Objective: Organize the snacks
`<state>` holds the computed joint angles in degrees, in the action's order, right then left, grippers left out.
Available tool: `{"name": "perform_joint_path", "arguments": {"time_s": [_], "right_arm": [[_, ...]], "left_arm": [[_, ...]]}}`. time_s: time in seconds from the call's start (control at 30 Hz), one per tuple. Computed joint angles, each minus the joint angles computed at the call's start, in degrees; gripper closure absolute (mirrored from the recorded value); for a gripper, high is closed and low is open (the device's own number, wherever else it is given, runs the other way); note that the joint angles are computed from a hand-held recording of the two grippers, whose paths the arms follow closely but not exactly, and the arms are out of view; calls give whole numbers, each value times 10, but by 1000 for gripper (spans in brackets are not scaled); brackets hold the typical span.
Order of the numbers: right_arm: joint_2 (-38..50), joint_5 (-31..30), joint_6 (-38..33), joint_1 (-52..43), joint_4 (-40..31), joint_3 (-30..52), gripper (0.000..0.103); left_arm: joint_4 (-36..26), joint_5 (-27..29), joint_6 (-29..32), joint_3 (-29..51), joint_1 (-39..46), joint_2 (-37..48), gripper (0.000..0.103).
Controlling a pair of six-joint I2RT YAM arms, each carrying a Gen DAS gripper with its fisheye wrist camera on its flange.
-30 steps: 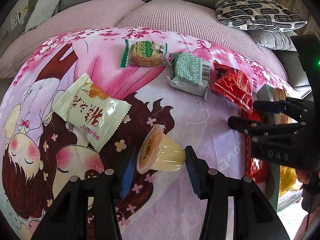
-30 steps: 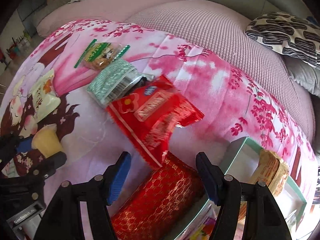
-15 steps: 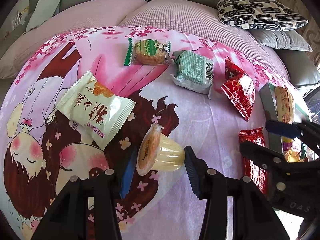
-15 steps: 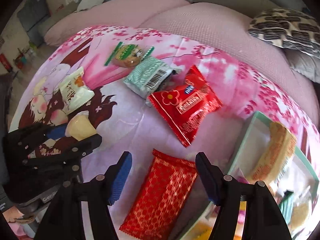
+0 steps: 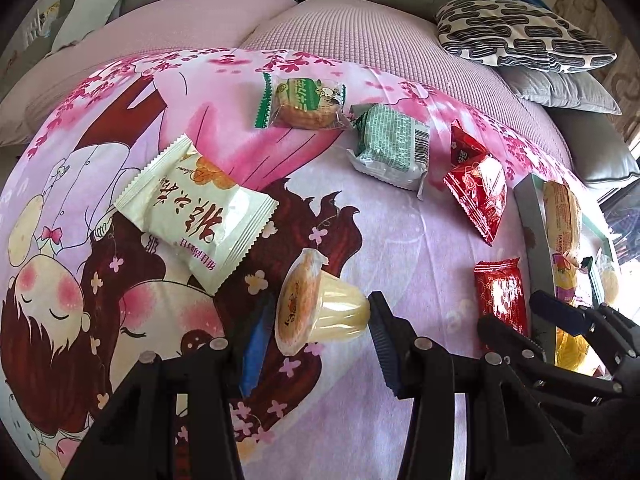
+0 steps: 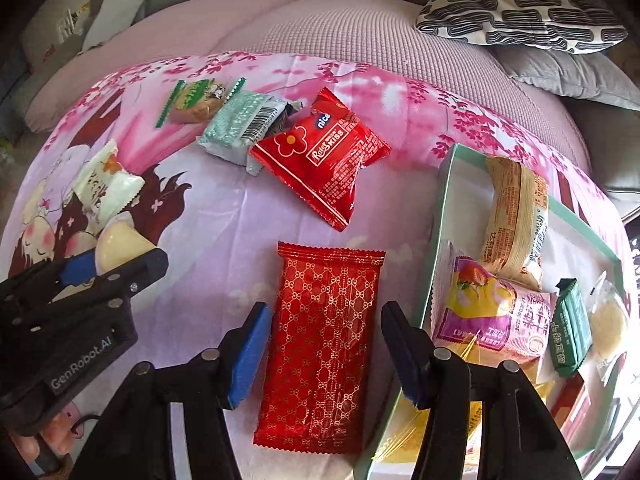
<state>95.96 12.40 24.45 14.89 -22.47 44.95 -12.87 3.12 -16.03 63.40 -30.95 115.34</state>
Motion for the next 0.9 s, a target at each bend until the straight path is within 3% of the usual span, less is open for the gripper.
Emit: {"name": "perform_joint_path", "arguments": {"time_s": [0.5, 0.77, 0.9], "right_arm": [[-5, -66, 43, -14, 61, -38, 45], [12, 13, 86, 61, 48, -33, 45], [5, 18, 83, 66, 60, -45, 45]], "left_arm": [[0, -2, -3, -3, 5, -1, 54], [-7, -20, 0, 8, -4, 10, 54], [-9, -32, 5, 11, -8, 14, 54]]}}
